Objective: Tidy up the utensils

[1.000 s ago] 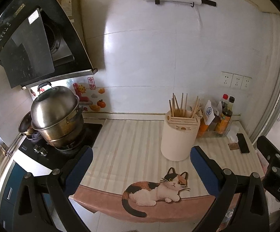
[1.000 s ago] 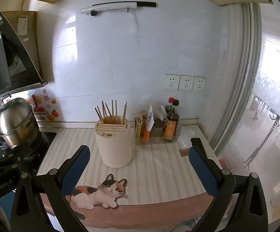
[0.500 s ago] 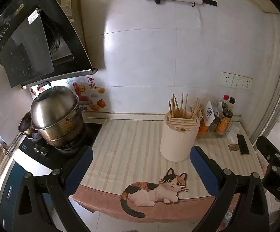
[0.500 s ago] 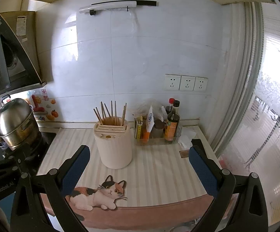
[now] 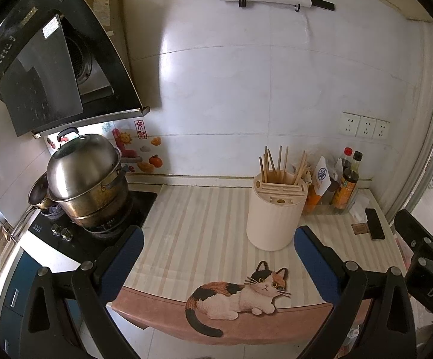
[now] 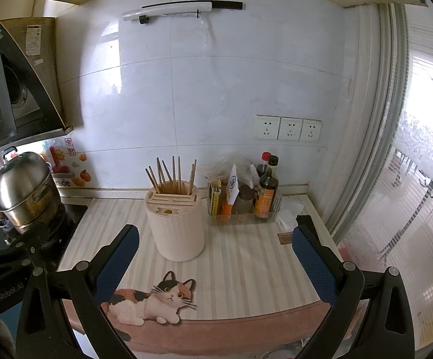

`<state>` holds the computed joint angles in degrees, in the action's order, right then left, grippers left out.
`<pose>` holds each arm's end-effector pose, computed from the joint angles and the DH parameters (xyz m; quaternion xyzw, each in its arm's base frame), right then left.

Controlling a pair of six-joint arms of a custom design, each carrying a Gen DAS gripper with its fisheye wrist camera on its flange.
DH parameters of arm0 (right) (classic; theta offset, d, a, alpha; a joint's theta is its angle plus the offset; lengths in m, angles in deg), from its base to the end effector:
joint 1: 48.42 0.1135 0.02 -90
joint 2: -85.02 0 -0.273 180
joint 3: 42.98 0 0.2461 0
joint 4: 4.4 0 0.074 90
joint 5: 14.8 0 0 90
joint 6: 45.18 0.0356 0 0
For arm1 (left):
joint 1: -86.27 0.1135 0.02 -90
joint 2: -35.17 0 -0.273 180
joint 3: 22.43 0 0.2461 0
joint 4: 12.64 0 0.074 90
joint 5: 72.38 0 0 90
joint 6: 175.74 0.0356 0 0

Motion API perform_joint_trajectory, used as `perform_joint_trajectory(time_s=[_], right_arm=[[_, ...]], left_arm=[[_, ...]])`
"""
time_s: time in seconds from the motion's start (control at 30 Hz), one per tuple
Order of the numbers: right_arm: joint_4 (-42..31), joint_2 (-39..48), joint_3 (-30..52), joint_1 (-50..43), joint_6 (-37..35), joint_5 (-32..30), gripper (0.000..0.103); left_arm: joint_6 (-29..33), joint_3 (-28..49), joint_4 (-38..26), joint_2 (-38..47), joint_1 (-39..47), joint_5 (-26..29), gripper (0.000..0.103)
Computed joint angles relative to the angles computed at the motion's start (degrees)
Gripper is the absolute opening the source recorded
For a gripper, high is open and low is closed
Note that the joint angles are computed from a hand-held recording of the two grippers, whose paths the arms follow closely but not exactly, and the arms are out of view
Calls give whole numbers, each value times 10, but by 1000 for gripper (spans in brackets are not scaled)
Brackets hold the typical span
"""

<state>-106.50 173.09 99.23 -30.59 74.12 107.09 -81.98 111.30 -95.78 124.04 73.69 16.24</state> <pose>0.2197 0.0509 0.5084 0.1877 0.8832 -0.0972 0.4187 0.2687 -0.0591 0.4921 0.1227 0.8914 -0.0227 0.4357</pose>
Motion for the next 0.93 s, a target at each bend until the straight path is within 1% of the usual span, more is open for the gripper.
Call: perform_joint_trajectory(time_s=[0.57,0.73,0.93], right_arm=[[-5,7,13,5,2,5,103],[-4,7,13,5,2,5,103],[-5,10,15,5,1,6,103]], left_arm=[[-4,6,-3,2,-4,-4,103],[-8,34,-14,19,-7,-7,103],[-11,39,-8,26,-5,-5,103]])
